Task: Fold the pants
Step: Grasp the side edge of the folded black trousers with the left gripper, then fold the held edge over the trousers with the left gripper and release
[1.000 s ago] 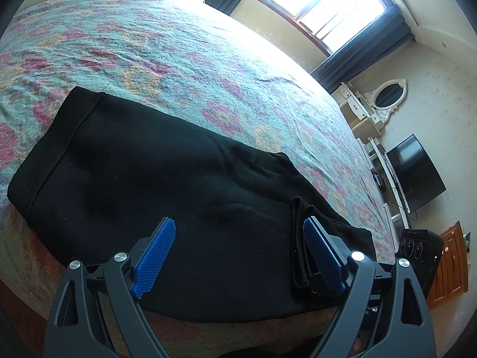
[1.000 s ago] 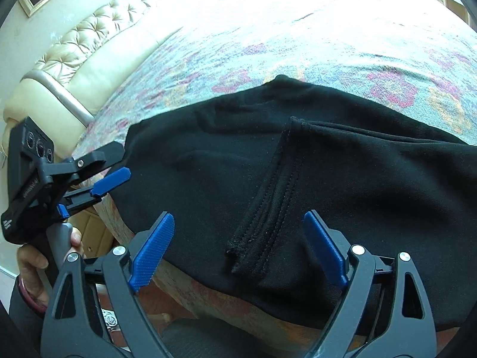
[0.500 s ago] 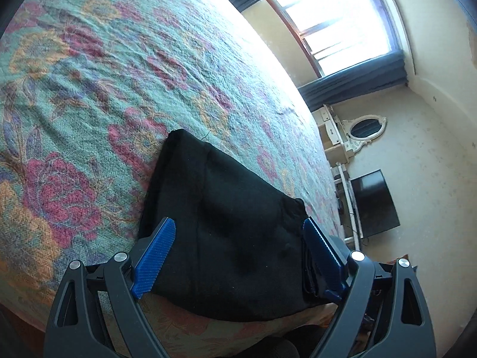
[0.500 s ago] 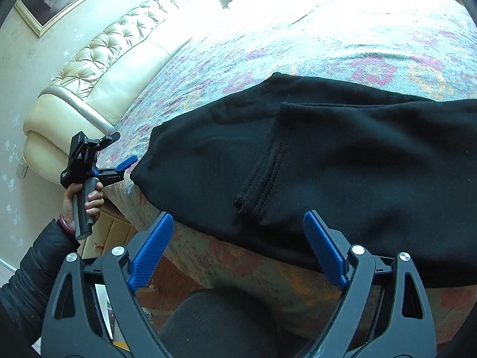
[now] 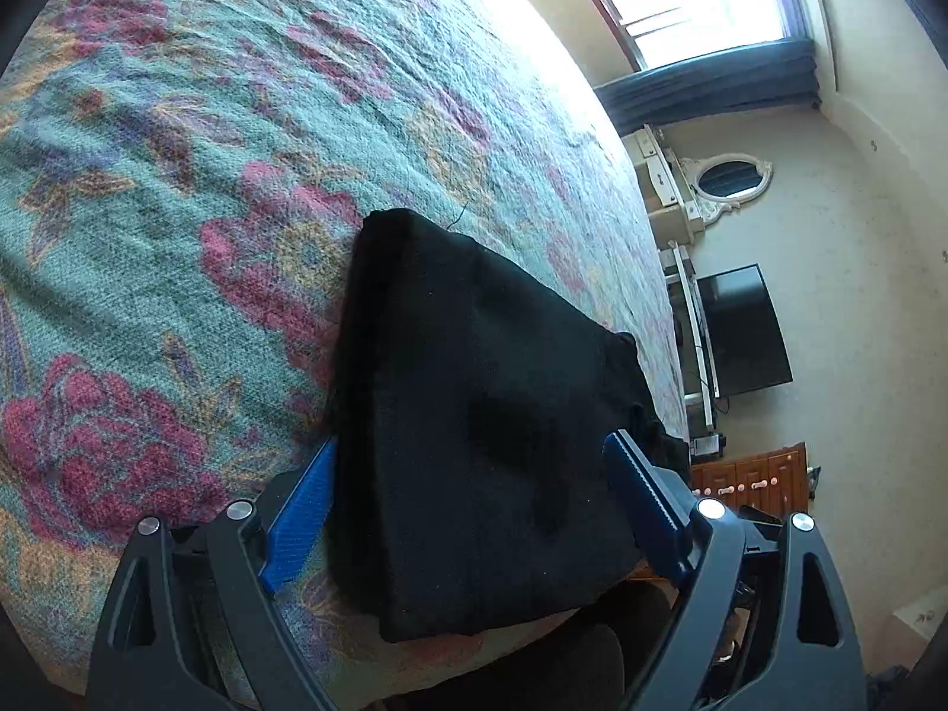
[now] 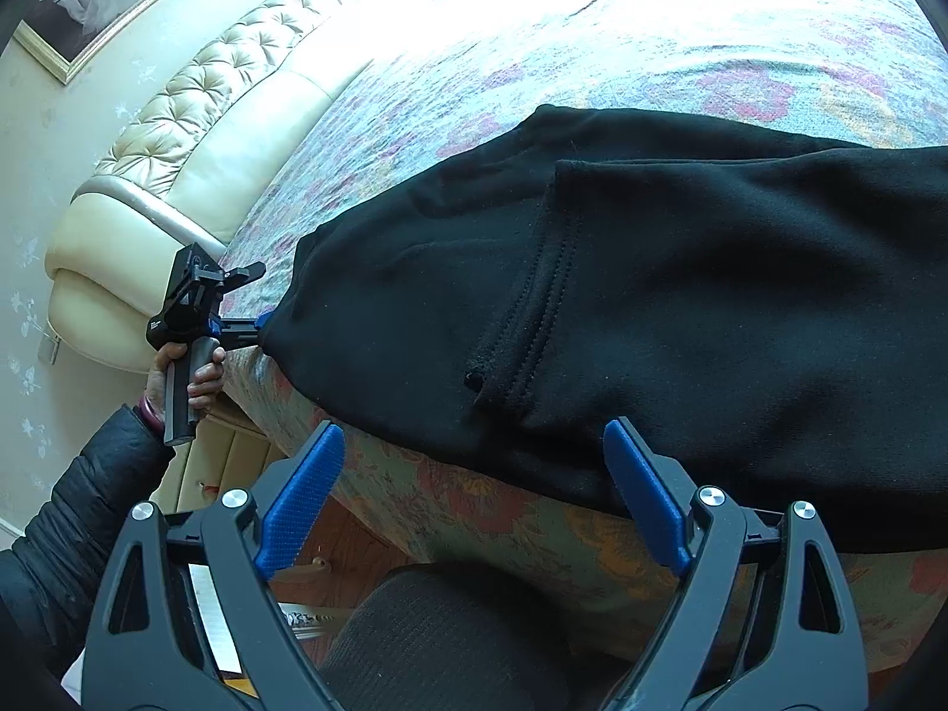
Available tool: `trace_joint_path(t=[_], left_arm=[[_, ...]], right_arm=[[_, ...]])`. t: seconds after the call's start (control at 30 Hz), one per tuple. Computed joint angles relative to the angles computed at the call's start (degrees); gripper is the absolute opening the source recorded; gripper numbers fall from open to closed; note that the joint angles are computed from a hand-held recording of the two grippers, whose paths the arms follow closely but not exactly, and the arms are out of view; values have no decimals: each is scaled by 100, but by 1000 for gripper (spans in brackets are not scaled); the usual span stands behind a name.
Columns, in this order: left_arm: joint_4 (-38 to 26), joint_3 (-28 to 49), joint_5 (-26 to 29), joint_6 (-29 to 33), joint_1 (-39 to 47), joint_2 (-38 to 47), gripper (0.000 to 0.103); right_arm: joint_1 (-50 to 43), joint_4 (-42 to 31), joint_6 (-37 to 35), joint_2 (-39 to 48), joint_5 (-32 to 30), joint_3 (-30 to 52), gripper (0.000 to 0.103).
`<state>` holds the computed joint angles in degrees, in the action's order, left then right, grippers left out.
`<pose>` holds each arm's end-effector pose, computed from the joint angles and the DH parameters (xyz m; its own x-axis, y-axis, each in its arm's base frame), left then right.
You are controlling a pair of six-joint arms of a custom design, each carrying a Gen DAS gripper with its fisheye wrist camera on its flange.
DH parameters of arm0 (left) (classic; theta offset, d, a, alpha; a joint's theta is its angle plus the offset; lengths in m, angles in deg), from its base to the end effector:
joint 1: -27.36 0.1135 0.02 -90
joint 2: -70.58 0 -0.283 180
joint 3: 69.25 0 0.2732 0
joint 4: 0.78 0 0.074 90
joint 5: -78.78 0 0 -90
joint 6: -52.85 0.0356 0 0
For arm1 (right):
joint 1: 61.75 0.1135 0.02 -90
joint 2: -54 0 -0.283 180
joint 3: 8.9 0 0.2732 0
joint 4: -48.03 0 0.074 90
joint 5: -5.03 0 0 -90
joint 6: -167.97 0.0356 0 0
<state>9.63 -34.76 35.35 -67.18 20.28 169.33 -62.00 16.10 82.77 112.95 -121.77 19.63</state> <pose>0.2348 -0.0552 0.0676 -0.9489 -0.2288 -0.2172 0.0404 0.5947 -0.8029 0.1573 0.0206 0.1268 -0.9057 0.0710 -0.4180 -0.1994 0.7988 0.5676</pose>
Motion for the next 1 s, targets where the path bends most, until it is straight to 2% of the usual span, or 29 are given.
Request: trace_joint_path(t=[0.17,0.3,0.37,0.4,0.43,0.47,0.5,0.53,0.67,0.87,1.0], left_arm=[[1232,28,294,-864,-294,589,86],[1759,-55,302,-1125,-344,769,86],[1648,-44,234,-1092,-368,712,86],[1457,-2,144,-1026,-427,651,78],[1172,67,33,-944,-493,594,61],[974,158,-179,-1020,-661,586,51],[793,215,-317,-1049,-736,605,28],[860,190,-365,-1149,-778,631,25],[1144,-42,-698,-1467,-1033,142,18],[536,71,-1214,-1896,-1874,-1529,17],[90,774,-1895,-2187,-2895,-1783,17]], right_arm=[[178,100,122,43,61,-30,89],[87,163,79,179,-33,-19,89],[66,197,89,212,-64,-31,89],[55,202,88,214,-77,-40,89],[39,212,85,222,-94,-49,89],[24,185,91,176,-114,-63,89],[-13,170,79,171,-151,-63,89],[-64,161,47,196,-194,-62,89],[-252,5,-77,166,-312,-34,89],[-840,-515,-459,-198,-608,-24,89],[-1419,-989,-892,-321,-926,31,89]])
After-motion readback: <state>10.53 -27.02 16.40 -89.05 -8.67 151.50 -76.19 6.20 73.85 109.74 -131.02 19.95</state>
